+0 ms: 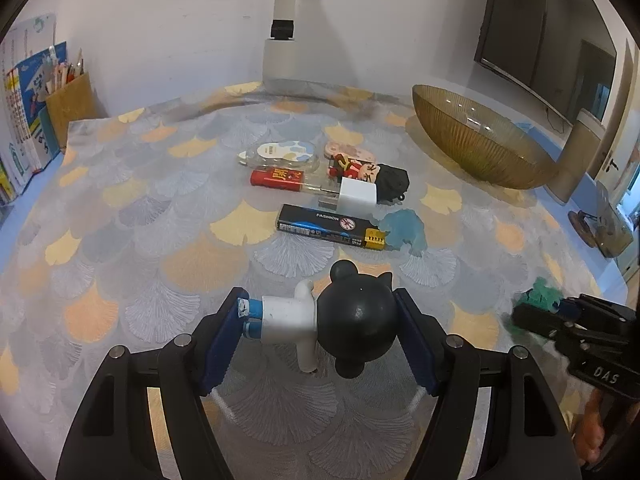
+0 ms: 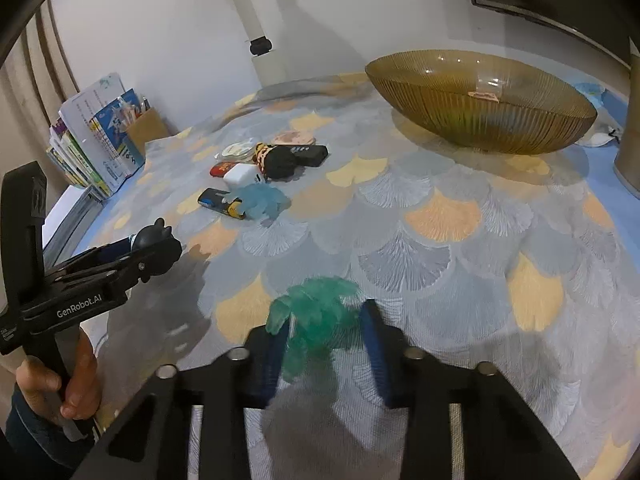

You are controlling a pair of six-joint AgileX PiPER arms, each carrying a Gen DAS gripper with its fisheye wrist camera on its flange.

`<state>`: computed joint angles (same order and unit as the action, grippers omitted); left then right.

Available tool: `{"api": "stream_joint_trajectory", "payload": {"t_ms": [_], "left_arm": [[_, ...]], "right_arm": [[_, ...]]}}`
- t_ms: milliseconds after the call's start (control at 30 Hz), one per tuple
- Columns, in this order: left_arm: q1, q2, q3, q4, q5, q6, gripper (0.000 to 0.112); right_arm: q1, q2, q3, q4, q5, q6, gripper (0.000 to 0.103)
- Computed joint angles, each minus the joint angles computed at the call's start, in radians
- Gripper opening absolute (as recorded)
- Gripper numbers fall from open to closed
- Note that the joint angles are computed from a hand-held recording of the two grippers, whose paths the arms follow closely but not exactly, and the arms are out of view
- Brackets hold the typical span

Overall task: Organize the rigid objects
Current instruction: 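Carry the figure and teal dinosaur over the amber bowl and open both tools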

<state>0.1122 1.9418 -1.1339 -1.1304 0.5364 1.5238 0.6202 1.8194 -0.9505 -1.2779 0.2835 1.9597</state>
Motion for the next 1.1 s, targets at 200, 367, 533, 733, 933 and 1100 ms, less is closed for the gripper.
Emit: {"api": "stream_joint_trajectory", "payload": {"t_ms": [200,367,533,733,933,1100], "left_arm": [[-0.03,-0.043,0.023,-0.008,-0.033,-0.001,0.07],[-0.104,-0.136,-0.054,0.034,0.038,-0.079,0.07],[-0.252,-0.087,-0.355,0.191,0.137,-0.368,0.07],[-0.414,0.094,-0.651,0.399,0.15,-0.63,0.07],[-0.486,0.29,-0.851,0.553,0.206,-0.808,0.07],[-0.499,0.374,-0.963,0.612,0.305,-0.873,0.08]], "right_arm": [[0.001,-0.109,0.061,-0.094,0.057,0.086,0.029],[-0.056,-0.3,0.086,-0.024,0.163,-0.052,0.029],[-0.192,-0.414,0.01,0.083,0.212,-0.265,0.029],[-0.373,-0.357,-0.12,0.343,0.168,-0.574,0.029],[-0.498,-0.229,-0.18,0.621,0.093,-0.841,0.029],[-0.559,-0.121,-0.219,0.822,0.076,-1.04,0.051]]}}
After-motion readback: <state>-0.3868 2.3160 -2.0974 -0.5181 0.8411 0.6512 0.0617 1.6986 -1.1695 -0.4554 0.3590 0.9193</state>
